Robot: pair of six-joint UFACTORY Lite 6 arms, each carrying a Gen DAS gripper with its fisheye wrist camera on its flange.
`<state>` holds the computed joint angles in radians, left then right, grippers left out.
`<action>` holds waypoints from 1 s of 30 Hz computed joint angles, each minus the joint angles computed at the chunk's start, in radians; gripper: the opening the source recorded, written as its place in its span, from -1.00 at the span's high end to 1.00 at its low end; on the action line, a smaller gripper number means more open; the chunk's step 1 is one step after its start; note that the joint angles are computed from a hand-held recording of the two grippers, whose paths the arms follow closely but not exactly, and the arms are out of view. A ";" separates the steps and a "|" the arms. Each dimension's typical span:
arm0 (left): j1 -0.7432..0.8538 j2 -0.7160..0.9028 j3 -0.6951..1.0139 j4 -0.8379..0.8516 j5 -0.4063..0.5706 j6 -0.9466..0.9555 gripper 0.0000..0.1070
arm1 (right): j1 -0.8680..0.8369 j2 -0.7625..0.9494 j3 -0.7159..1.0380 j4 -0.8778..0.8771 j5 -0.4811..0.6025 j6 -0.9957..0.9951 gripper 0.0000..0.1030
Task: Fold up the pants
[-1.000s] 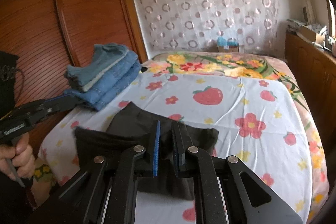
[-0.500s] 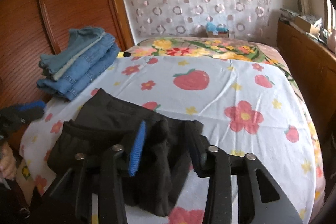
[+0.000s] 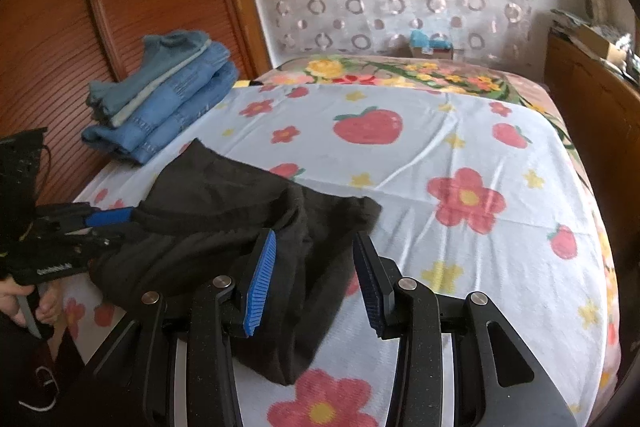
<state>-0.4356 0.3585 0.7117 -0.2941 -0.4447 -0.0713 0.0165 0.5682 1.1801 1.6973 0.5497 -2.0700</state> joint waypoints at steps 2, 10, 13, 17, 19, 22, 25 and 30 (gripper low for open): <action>0.006 0.001 -0.003 0.017 0.002 -0.021 0.41 | 0.022 0.014 0.023 -0.023 -0.022 0.018 0.22; 0.025 0.006 -0.007 0.084 -0.007 -0.080 0.39 | 0.071 0.132 0.197 -0.209 -0.065 0.227 0.22; 0.028 0.009 -0.005 0.089 -0.007 -0.083 0.39 | 0.081 0.171 0.254 -0.290 -0.069 0.312 0.22; 0.029 0.011 -0.004 0.088 -0.009 -0.080 0.39 | 0.090 0.196 0.277 -0.333 -0.065 0.340 0.24; 0.034 0.008 -0.007 0.099 -0.009 -0.088 0.39 | 0.086 0.196 0.277 -0.334 -0.045 0.332 0.38; 0.028 0.012 -0.005 0.088 -0.011 -0.081 0.39 | 0.089 0.200 0.278 -0.361 -0.040 0.348 0.54; 0.028 0.008 -0.003 0.074 -0.008 -0.061 0.43 | 0.089 0.194 0.271 -0.345 -0.035 0.328 0.74; 0.010 -0.050 -0.062 0.065 -0.076 -0.024 0.69 | 0.063 0.126 0.172 -0.214 0.008 0.170 0.89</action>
